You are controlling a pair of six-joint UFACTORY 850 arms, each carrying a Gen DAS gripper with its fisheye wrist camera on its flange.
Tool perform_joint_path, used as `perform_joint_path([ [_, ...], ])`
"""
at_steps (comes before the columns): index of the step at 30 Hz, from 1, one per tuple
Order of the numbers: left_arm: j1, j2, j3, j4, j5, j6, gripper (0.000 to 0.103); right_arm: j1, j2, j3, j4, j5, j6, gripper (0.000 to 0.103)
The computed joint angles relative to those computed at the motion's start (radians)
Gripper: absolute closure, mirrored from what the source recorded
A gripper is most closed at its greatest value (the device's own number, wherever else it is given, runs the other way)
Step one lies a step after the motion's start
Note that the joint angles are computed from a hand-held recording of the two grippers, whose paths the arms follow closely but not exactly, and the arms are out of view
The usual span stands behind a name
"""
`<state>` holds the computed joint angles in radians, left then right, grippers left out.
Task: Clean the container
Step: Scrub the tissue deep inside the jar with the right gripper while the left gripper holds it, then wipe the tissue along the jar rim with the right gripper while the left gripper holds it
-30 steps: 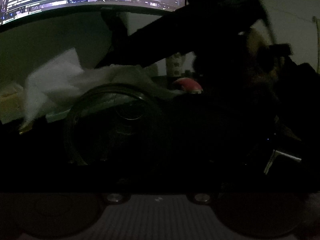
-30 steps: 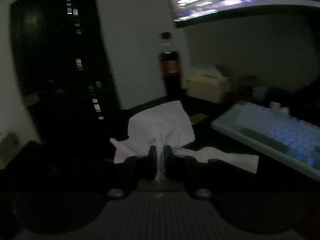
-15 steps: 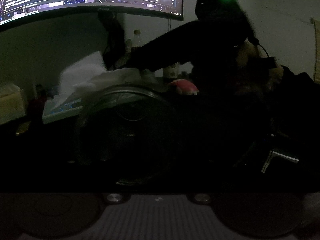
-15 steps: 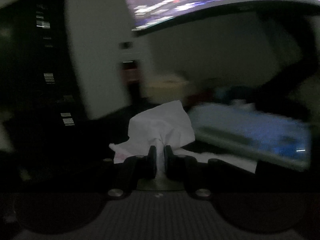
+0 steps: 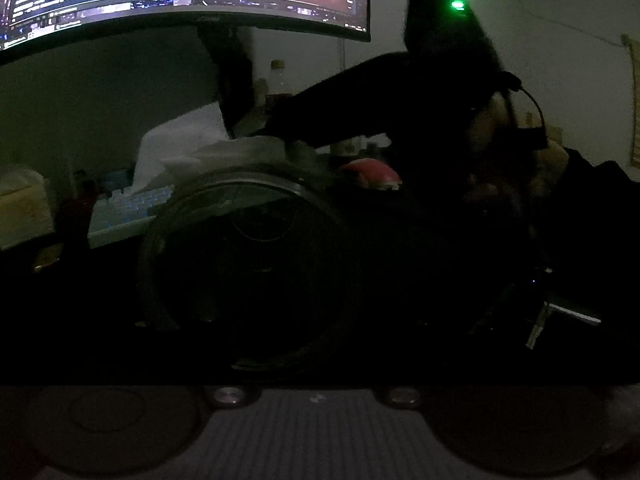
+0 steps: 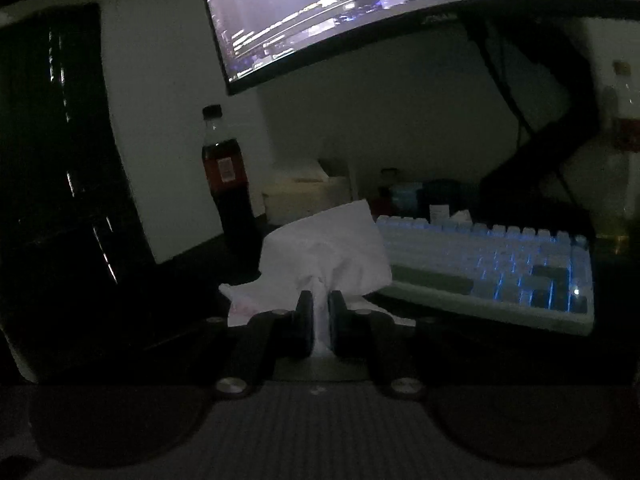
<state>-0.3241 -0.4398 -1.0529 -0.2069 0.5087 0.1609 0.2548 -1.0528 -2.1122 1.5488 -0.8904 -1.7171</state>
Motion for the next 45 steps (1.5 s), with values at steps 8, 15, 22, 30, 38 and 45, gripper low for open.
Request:
perform_joint_path([
  [8,-0.002,-0.012,-0.016,-0.091,0.011,0.048,0.045,-0.02,0.033,0.071,0.019,-0.141,-0.068,0.093],
  [15,0.003,-0.011,-0.012,-0.122,0.017,0.051,0.044,0.002,0.043,0.076,0.05,0.009,-0.064,0.093],
  [22,0.013,-0.016,-0.019,-0.134,0.019,0.052,0.043,0.011,0.05,0.084,0.027,-0.06,-0.112,0.093],
  [30,0.013,-0.017,-0.02,-0.172,0.023,0.083,0.043,0.02,0.065,0.099,-0.019,-0.093,-0.071,0.093],
  [38,0.018,-0.008,-0.01,-0.187,0.025,0.09,0.042,0.021,0.051,0.043,-0.08,0.024,0.044,0.093],
  [45,0.028,-0.003,-0.002,-0.175,0.026,0.084,0.042,0.019,0.096,0.112,-0.126,-0.081,-0.037,0.093],
])
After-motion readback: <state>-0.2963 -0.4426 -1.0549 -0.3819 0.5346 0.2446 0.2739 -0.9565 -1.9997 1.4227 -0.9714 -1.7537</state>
